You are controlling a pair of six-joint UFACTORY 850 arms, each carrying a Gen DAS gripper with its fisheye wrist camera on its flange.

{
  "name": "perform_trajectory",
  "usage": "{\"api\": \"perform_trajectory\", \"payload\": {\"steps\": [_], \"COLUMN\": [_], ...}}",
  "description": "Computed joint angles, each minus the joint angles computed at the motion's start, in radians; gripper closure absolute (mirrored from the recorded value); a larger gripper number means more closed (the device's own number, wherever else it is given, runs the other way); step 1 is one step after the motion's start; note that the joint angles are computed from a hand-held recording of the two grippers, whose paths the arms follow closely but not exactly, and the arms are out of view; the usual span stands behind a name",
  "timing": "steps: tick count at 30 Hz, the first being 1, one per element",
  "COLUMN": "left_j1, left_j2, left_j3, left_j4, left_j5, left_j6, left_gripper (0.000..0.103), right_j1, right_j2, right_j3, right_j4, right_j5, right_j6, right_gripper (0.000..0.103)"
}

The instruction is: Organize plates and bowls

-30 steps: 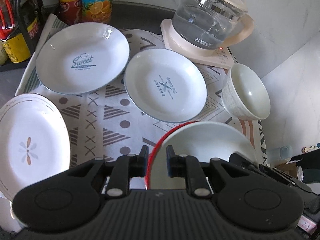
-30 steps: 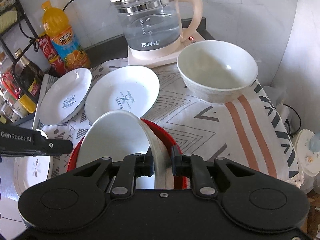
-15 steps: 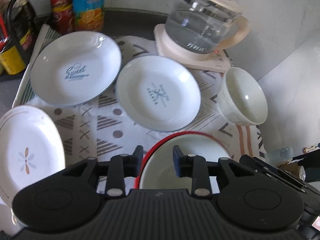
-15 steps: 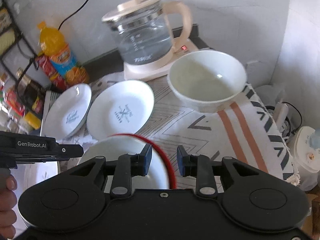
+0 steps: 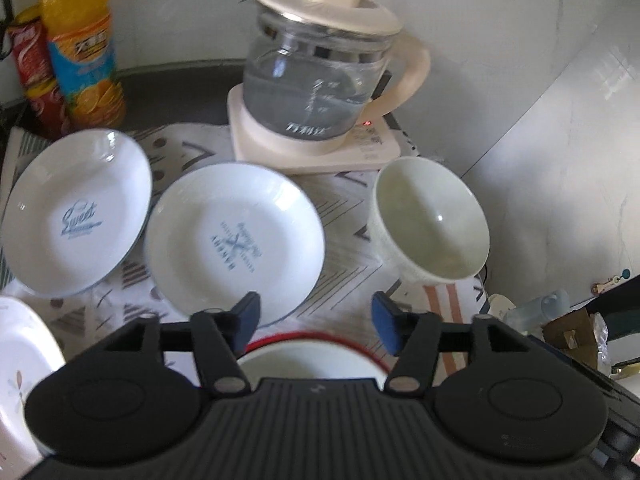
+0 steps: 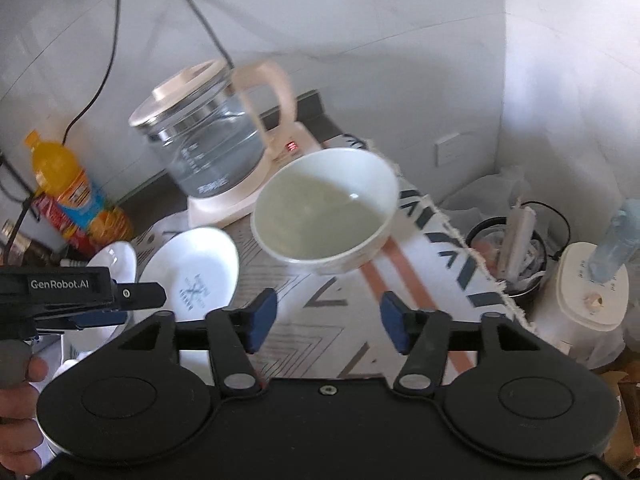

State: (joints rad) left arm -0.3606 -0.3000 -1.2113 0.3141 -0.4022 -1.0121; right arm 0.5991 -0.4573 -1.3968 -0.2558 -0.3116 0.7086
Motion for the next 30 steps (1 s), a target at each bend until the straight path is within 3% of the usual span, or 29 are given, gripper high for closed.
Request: {"api": "perform_trajectory", "payload": {"steps": [2, 6, 24, 30], "left_j1": [0.001, 0.001, 0.025, 0.033], "left_j2": [-0.020, -0.060, -0.259, -0.319], "left_j3": [-0.024, -0.071, -0.254, -0.307], "left_j4": [-0.019, -0.052, -0.215, -0.244], "left_j5": [0.005, 0.008, 0.038, 0.028], "left_j6": [0.024, 0.064, 0.231, 0.227], "left_gripper": [0.034, 0.027, 0.027, 0.028], "right_j1": [-0.005, -0.016, -0.079, -0.090], "right_j2": [-0.002, -0.011, -0.149, -0.221], "right_j3": [-0.003, -0.014, -0.138, -0.213], "right_j4": [-0.036, -0.060, 0.090, 0.155], "right_j5": [-0.002, -0.003, -0.038, -0.082], "right_j6": [0.041, 0.072, 0.014, -0.016], "right_gripper": [0.031, 0.025, 0.026, 0.034]}}
